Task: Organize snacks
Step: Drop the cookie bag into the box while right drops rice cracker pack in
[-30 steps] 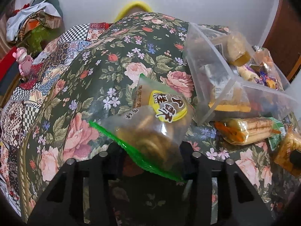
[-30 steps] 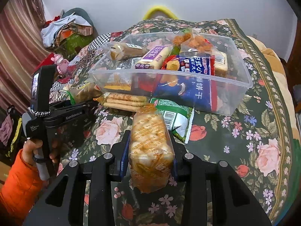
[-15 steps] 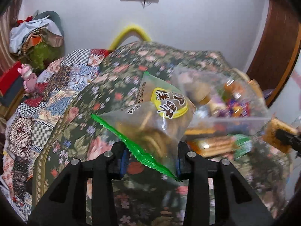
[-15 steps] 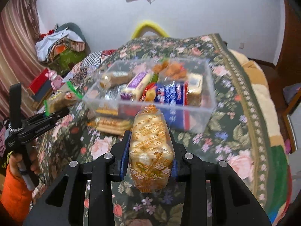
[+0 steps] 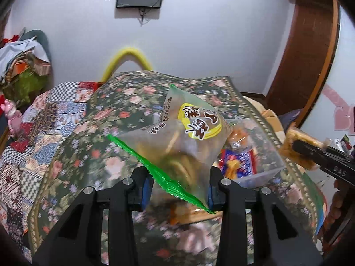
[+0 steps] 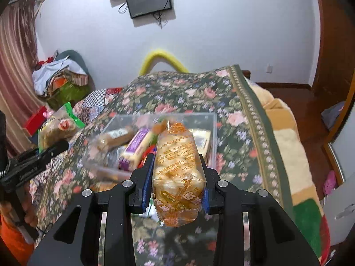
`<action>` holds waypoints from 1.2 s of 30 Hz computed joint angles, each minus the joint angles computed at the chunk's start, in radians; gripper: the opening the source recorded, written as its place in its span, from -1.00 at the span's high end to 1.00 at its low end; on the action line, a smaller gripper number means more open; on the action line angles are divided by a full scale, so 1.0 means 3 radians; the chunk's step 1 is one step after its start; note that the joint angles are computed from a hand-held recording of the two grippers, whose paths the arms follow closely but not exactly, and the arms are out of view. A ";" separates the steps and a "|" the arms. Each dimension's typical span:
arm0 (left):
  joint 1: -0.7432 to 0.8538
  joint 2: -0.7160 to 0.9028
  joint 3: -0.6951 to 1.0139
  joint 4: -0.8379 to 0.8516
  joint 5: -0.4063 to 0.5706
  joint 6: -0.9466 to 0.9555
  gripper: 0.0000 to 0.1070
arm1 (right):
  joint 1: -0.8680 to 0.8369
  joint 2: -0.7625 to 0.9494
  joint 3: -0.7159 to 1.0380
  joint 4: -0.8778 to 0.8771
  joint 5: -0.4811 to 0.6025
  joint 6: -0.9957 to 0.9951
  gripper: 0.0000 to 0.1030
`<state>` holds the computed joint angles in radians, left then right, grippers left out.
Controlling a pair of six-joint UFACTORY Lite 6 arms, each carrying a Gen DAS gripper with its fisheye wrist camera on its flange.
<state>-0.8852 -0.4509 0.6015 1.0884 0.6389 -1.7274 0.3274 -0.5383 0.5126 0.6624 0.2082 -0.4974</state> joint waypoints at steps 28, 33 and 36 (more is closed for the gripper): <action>0.0678 0.2186 0.1359 0.0225 -0.1138 0.0167 0.16 | -0.0153 0.1498 0.0470 0.3781 -0.0191 -0.3956 0.37; 0.0605 0.2087 0.1291 0.0053 -0.1054 0.0307 -0.06 | -0.0109 0.1399 0.0411 0.3347 -0.0252 -0.3536 0.34; 0.0582 0.1918 0.1192 -0.0112 -0.1066 0.0420 -0.08 | -0.0122 0.1310 0.0379 0.2855 -0.0221 -0.3050 0.26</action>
<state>-0.7107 0.1245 0.9592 1.0548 0.3190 -1.6013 0.2908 -0.1452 0.6263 1.5189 0.1421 -1.4126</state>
